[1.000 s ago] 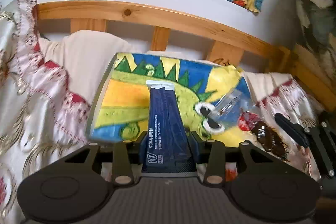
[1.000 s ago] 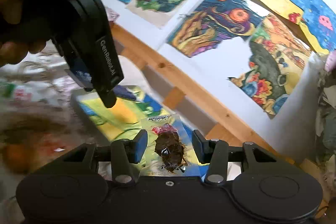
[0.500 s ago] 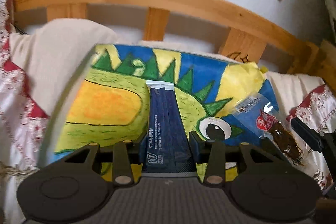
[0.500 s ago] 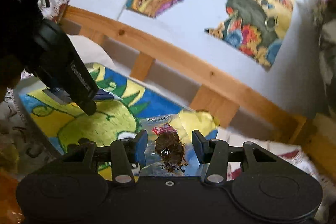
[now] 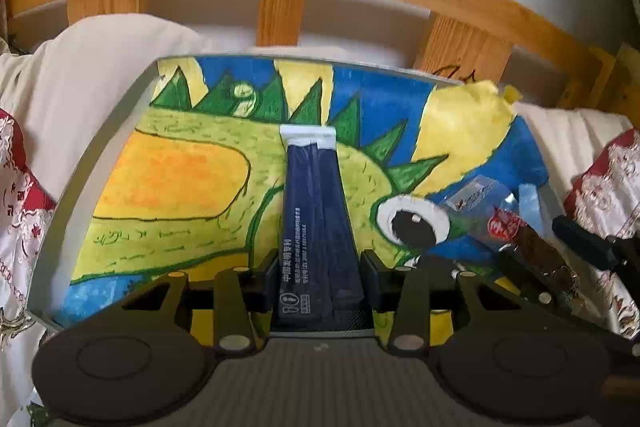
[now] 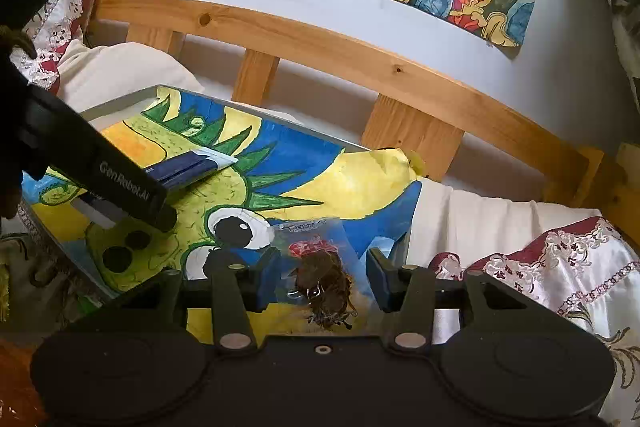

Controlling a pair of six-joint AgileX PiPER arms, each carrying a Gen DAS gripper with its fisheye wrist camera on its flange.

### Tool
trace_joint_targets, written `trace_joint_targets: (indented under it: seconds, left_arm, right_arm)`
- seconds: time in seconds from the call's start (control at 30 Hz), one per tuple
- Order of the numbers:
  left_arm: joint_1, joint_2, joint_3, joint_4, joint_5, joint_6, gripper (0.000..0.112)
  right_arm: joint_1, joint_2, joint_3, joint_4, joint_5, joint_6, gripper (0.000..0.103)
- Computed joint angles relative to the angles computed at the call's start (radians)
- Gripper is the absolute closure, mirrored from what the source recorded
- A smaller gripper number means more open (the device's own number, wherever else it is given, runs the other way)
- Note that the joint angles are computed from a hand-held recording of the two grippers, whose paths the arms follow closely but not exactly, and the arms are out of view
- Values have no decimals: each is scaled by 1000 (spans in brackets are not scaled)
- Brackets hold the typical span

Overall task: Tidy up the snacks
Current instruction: 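Carry both packets onto the dinosaur tray and open both grippers to release them, then withdraw both grippers from the tray back toward the snack pile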

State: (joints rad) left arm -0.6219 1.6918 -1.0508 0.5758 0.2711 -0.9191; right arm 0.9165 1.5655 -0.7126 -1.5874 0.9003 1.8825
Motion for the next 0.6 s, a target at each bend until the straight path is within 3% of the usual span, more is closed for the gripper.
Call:
trace_joint_targets:
  seconds: [0.03, 0.1, 0.13, 0.2, 0.3, 0.37, 0.47, 0.6]
  left_arm:
    - [-2, -2, 2, 22, 4, -23, 57]
    - [-9, -12, 10, 94, 19, -108, 37]
    - [-13, -22, 21, 159, 20, -186, 27]
    - [-9, -50, 45, 246, 14, -299, 24]
    - [10, -98, 71, 182, 7, -263, 17]
    - [15, -142, 104, 228, 8, -314, 15]
    - [21, -227, 160, 279, 16, -347, 12]
    - [8, -360, 244, 413, 57, -456, 10]
  right_arm:
    - [1, -1, 0, -2, -1, 1, 48]
    - [6, -9, 8, -15, 2, 11, 27]
    - [12, -11, 10, -20, 9, 18, 26]
    - [20, -16, 5, -8, 15, 13, 25]
    - [40, -33, 3, 4, 31, 31, 17]
    - [61, -51, 1, 13, 49, 45, 14]
    - [117, -77, -8, 38, 107, 52, 4]
    - [223, -107, -32, 75, 227, 45, 1]
